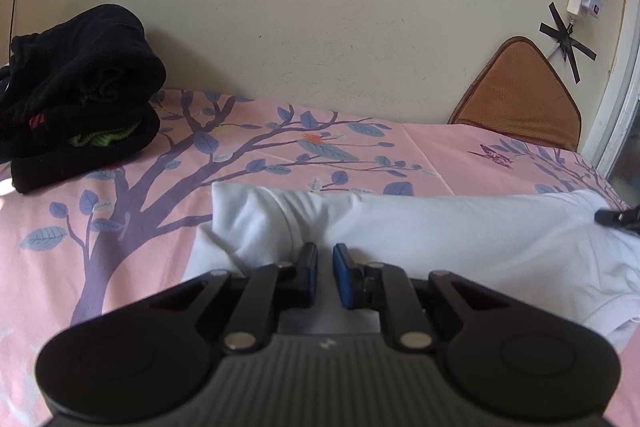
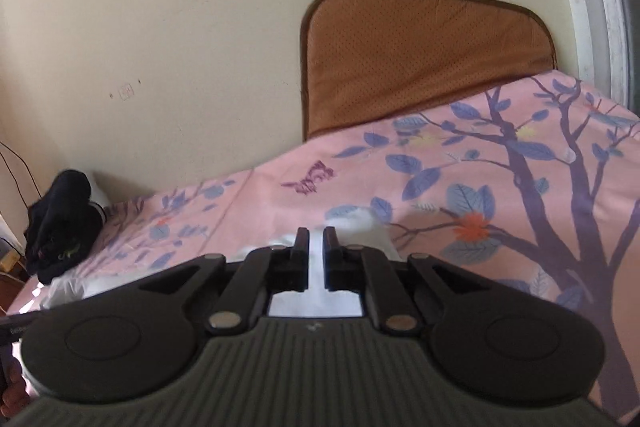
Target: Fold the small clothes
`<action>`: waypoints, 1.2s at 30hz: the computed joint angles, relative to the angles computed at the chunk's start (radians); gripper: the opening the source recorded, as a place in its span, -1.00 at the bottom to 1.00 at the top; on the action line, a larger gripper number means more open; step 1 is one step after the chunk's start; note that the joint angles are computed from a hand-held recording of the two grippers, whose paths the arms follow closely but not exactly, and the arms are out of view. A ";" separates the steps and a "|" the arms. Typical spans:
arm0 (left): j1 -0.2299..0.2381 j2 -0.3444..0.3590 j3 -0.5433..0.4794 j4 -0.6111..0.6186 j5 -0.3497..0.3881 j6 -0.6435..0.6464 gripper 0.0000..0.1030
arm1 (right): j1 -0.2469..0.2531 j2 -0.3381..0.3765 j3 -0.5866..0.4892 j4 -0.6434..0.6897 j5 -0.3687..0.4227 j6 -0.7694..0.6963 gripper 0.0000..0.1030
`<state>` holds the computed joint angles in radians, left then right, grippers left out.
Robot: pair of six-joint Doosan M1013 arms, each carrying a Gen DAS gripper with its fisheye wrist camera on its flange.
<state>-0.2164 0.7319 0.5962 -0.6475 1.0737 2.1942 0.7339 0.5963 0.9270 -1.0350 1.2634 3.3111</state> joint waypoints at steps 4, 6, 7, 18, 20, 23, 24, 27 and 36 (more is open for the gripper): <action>-0.002 -0.008 0.014 0.005 -0.012 0.011 -0.76 | 0.010 -0.038 0.067 -0.027 -0.033 0.107 -0.87; 0.003 -0.007 0.013 -0.014 -0.009 0.008 -0.76 | 0.039 -0.050 0.095 -0.136 0.001 0.211 -0.72; 0.009 -0.010 0.019 -0.040 -0.013 0.013 -0.76 | 0.051 -0.054 0.108 -0.170 0.018 0.261 -0.54; 0.041 -0.042 0.085 -0.406 0.159 0.215 -0.77 | 0.089 -0.098 0.212 -0.106 -0.033 0.450 0.03; 0.033 -0.054 0.103 -0.397 0.199 0.262 -0.77 | 0.087 -0.100 0.235 -0.146 -0.063 0.508 0.04; 0.015 -0.049 0.090 -0.321 0.259 0.253 -0.76 | 0.067 -0.104 0.244 -0.136 -0.146 0.554 -0.40; 0.004 -0.038 0.065 -0.259 0.284 0.219 -0.76 | 0.060 -0.103 0.243 -0.128 -0.180 0.573 -0.55; -0.010 -0.024 0.035 -0.176 0.299 0.166 -0.77 | 0.053 -0.092 0.219 -0.139 -0.227 0.609 -0.66; 0.098 0.022 -0.041 -0.467 0.267 -0.008 -0.65 | 0.049 0.043 -0.113 -0.130 -0.369 0.168 -0.75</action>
<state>-0.1179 0.7536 0.5549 -1.1146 1.3407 2.1862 0.7824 0.6391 0.8137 -1.1654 0.8939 3.4791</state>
